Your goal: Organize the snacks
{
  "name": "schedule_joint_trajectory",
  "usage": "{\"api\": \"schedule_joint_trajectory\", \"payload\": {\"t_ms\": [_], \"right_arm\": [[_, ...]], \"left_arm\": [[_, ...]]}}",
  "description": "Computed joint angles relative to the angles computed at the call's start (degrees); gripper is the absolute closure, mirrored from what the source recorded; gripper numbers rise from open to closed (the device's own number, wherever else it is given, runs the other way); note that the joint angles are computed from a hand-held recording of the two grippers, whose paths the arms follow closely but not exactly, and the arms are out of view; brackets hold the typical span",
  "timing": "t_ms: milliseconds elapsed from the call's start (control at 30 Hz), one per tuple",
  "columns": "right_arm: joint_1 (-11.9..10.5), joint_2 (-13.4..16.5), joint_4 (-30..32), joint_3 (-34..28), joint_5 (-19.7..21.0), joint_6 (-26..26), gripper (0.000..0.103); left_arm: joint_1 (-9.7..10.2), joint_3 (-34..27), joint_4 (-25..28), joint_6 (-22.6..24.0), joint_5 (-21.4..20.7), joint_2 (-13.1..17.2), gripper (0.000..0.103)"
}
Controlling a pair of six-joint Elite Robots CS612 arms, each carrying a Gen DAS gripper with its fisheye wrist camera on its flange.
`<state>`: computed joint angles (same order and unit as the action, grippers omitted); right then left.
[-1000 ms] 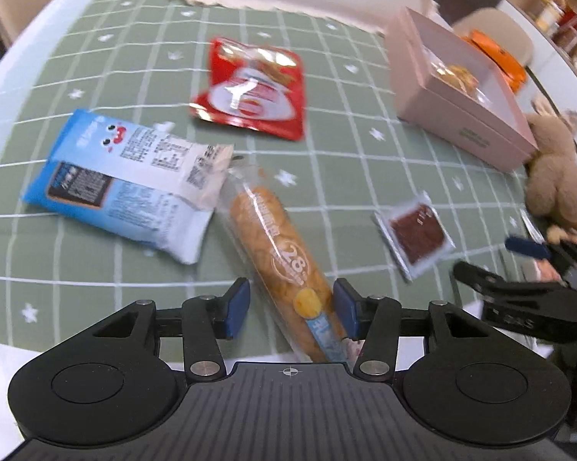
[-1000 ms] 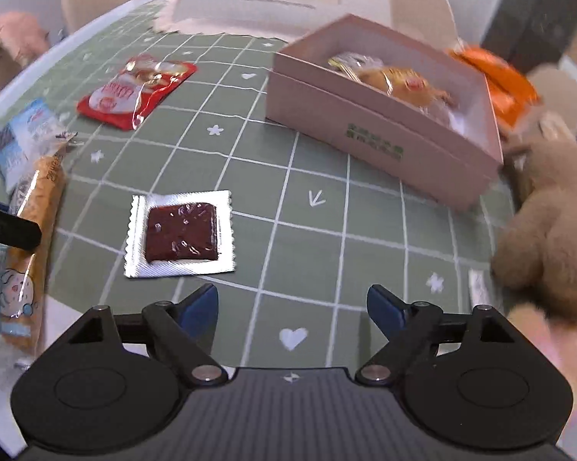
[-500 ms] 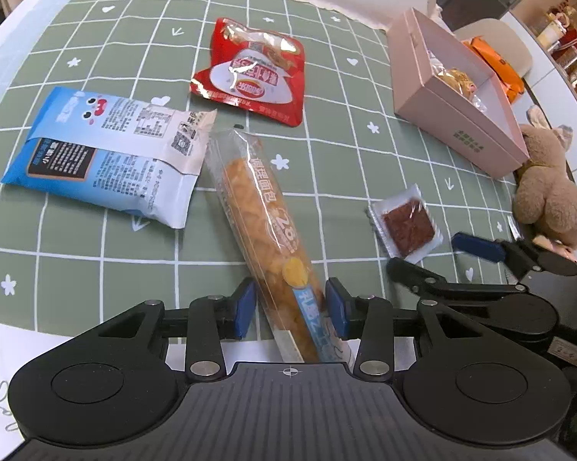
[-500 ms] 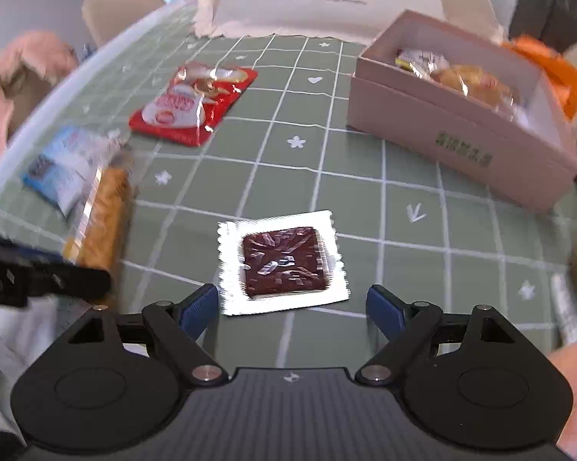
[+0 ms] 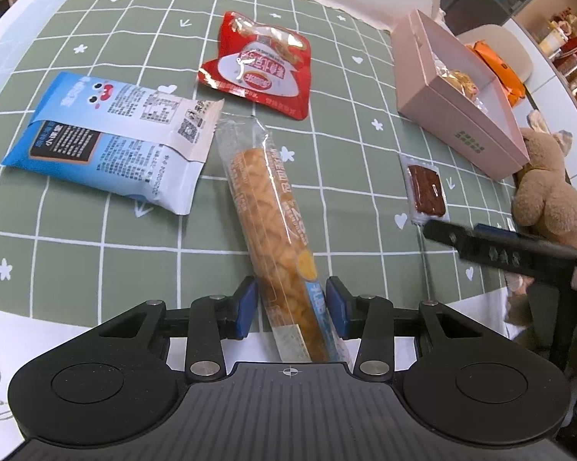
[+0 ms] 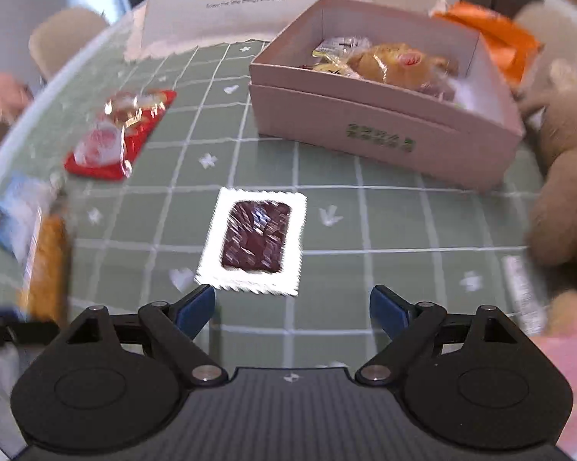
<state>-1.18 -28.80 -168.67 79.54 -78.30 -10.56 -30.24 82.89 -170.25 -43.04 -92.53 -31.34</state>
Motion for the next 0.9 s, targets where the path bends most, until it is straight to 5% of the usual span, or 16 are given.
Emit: {"api": "schedule_joint_trajectory", "payload": {"t_ms": [300, 467, 767, 900], "right_arm": [[2.41, 2.40, -2.50, -3.38, -1.72, -2.29, 0.017], [2.44, 1.75, -3.94, -2.04, -0.25, -5.24, 0.053], [1.20, -0.96, -5.88, 3.90, 0.53, -7.24, 0.053], [0.41, -2.09, -6.97, 6.55, 0.07, -6.01, 0.053]], "left_arm": [[-0.12, 0.54, -0.11, -0.22, 0.61, -0.27, 0.059], [-0.16, 0.71, -0.11, -0.14, 0.77, -0.36, 0.059], [-0.21, -0.52, 0.19, 0.87, 0.38, 0.24, 0.061], [-0.40, -1.94, 0.30, 4.99, -0.26, 0.83, 0.064]]}}
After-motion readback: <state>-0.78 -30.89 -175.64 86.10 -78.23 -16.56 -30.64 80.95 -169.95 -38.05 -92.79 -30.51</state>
